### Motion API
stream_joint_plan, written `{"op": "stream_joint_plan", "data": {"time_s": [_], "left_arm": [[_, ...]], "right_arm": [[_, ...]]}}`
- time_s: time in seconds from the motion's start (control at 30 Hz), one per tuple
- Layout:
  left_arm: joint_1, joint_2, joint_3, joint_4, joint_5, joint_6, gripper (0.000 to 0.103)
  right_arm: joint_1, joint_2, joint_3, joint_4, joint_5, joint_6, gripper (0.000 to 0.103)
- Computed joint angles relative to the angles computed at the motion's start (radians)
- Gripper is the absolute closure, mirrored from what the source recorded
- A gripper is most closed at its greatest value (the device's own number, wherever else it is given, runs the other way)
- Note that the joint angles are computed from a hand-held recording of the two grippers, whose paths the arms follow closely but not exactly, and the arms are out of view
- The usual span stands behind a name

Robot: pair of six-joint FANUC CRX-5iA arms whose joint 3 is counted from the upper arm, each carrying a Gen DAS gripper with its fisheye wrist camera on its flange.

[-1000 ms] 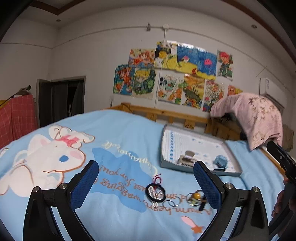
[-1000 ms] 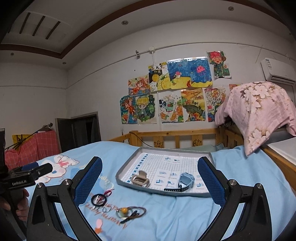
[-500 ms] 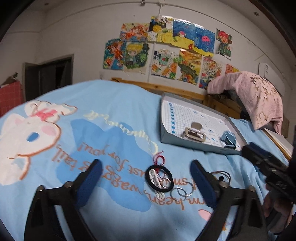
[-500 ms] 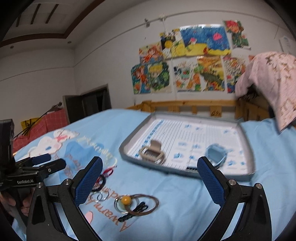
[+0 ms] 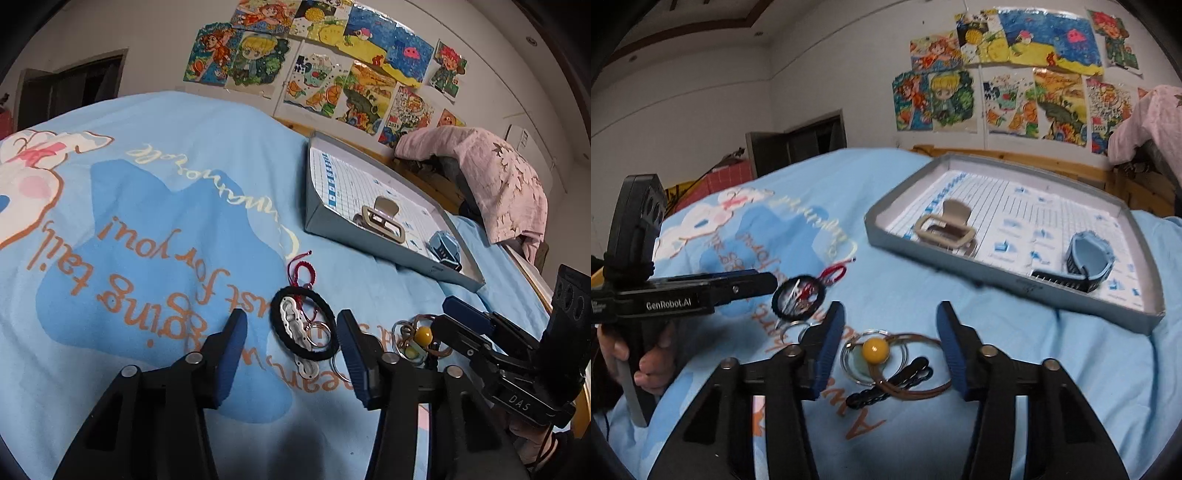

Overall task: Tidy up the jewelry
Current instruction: 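Grasp the black hair tie with the left tool while the right tool grasps the yellow-bead bracelet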

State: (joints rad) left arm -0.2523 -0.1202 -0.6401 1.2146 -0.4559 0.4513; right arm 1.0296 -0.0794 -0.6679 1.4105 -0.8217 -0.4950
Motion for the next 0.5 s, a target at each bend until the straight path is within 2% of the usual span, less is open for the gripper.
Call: {"op": "stream_joint_plan", "data": {"time_s": [0.13,0.2,0.33,0.4,0.5], "left_arm": [[0.022,0.03,0.043,-0.115,-0.042,0.093,0.065],[0.042,0.055,0.074,-0.169,-0.085,0.148,0.074],[0.062,0.085,0.089,-0.15,-0.133,0.17,0.08],[0.065,0.091,0.091,-0.145,-0.146,0.17,0.081],[0.063,0.105,0.1,-0.144,-0.162,0.166,0.086]], "right_arm": [[-0.001,0.002,0.004,-0.034,0.016,0.012,0.06],[0.0,0.003,0.006,-0.048,0.021,0.016,0.06],[0.001,0.007,0.011,-0.069,0.034,0.031,0.06],[0.001,0.01,0.015,-0.081,0.042,0.044,0.067],[-0.001,0.016,0.022,-0.1,0.054,0.062,0.067]]}}
